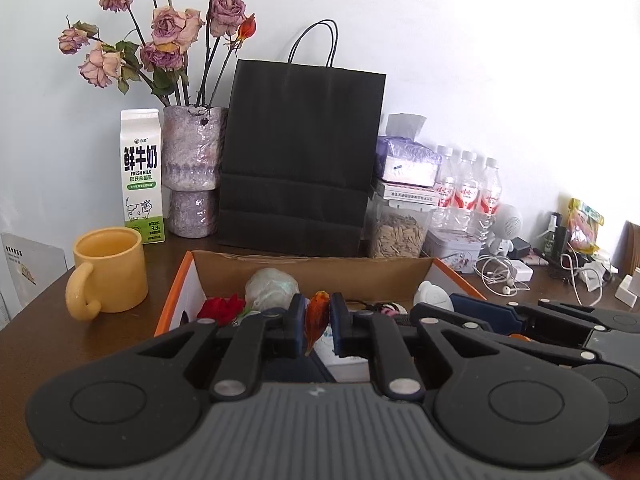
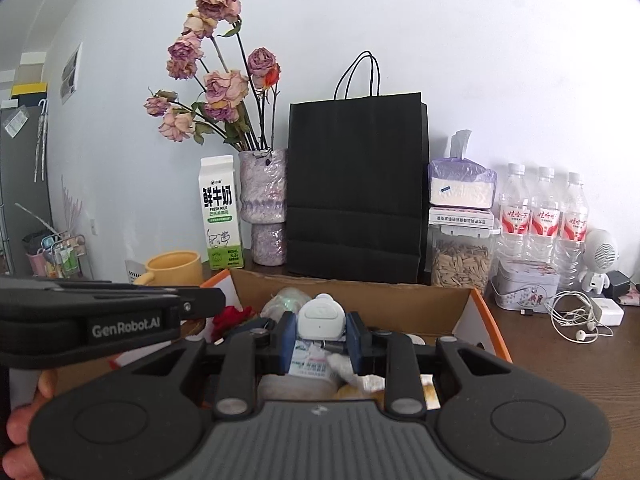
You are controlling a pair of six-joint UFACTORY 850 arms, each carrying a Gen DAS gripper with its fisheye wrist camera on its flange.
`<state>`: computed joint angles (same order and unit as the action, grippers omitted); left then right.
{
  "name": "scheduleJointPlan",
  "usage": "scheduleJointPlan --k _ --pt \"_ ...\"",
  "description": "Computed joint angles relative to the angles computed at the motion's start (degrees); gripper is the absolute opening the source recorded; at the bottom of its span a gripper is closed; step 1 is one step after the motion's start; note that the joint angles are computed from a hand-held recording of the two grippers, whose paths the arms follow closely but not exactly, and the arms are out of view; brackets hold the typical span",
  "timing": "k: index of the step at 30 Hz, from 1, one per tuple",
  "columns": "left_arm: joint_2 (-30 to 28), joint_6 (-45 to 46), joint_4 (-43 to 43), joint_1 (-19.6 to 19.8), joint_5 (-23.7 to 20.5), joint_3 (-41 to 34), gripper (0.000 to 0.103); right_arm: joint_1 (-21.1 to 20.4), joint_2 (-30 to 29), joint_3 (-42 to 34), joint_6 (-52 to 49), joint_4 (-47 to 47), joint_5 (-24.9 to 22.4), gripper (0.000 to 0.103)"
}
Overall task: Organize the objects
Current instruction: 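Carry the white plug and orange leaf into the box and open both grippers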
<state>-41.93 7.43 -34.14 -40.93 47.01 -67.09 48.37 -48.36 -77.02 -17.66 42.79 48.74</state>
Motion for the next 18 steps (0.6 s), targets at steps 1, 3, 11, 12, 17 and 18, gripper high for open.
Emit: scheduleJointPlan --k 1,3,11,12,17,18 --pt "-0.5 -0.3 0.1 0.3 -0.5 -0.9 0.014 -0.4 -0.5 -0.8 0.0 -0.3 -0.5 0.026" --pt "-1.6 -0.7 0.5 1.1 -1.7 -2.7 0.014 -1.1 -1.3 -2.3 -0.3 -0.8 -1.2 0.025" --pt "-4.3 1.6 -0.7 2.6 -3.6 -7.6 0.014 -3.4 -3.7 -6.2 -3.1 -0.9 -3.7 0.026" --pt "-4.6 2.1 -1.1 2.7 -4.1 -8.0 0.014 -3.6 -3.8 -6.4 -3.0 -1.0 -4.3 0.026" --pt "-5.3 3.9 -2.6 2.8 -5.2 -8.7 0.028 -3.9 -4.0 -6.5 -4.3 0.1 -5.8 0.044" --pt "-5.1 4.2 -3.2 2.7 -5.1 -8.6 0.059 -3.9 -3.9 -6.3 -4.9 0.8 -5.5 0.066"
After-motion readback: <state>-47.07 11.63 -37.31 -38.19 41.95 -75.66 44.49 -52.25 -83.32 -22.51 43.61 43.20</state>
